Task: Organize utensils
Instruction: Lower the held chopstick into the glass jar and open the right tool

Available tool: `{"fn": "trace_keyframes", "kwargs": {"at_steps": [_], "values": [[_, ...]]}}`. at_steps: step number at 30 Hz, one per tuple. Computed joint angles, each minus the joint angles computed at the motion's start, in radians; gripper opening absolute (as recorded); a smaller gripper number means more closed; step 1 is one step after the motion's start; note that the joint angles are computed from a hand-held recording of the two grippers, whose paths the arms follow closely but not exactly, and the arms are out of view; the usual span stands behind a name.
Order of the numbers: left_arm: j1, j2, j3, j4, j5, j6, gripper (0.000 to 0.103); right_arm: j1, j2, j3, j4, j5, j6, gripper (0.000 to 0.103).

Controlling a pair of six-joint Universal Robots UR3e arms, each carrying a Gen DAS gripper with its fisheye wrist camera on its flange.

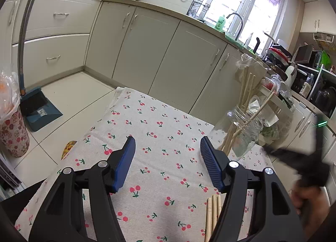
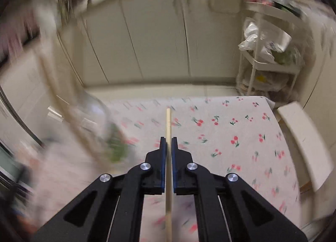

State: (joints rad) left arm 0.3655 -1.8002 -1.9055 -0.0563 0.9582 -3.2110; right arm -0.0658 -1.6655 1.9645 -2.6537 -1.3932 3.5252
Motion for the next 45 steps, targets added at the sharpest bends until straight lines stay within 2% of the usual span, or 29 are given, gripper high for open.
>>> {"fn": "trace_keyframes", "kwargs": {"at_steps": [2,4,7,8,11,15,23,31,41,45], "values": [[-0.002,0.000,-0.002,0.001,0.000,0.001,0.061,0.016,-0.061,0.001,-0.060,0.023,0.062,0.006],[-0.003,0.003,-0.005,-0.001,0.000,0.002,0.061,0.050,-0.067,-0.023,-0.193,0.028,0.121,0.006],[-0.002,0.002,-0.006,-0.002,0.002,-0.005,0.061,0.127,0.034,-0.148,-0.350,-0.066,0.154,0.006],[-0.003,0.001,-0.003,-0.004,0.002,-0.009,0.061,0.164,0.094,-0.216,-0.388,-0.127,0.152,0.006],[0.000,-0.002,-0.004,-0.004,-0.004,-0.013,0.061,0.223,0.234,-0.365,-0.437,-0.233,0.144,0.006],[0.004,0.001,-0.011,0.011,-0.012,-0.018,0.061,0.237,0.395,-0.503,-0.471,-0.311,0.125,0.006],[0.000,0.013,-0.023,0.019,-0.017,-0.018,0.063,0.253,0.596,-0.626,-0.528,-0.420,0.090,0.006],[-0.001,0.004,0.000,-0.010,-0.025,-0.024,0.064,0.278,0.641,-0.583,-0.560,-0.458,0.079,0.006],[-0.013,-0.001,0.002,0.002,-0.001,-0.025,0.066,0.308,0.517,-0.364,-0.612,-0.466,0.028,0.006],[-0.017,0.002,-0.001,0.010,0.010,-0.025,0.066,0.305,0.478,-0.333,-0.580,-0.453,0.034,0.006]]}}
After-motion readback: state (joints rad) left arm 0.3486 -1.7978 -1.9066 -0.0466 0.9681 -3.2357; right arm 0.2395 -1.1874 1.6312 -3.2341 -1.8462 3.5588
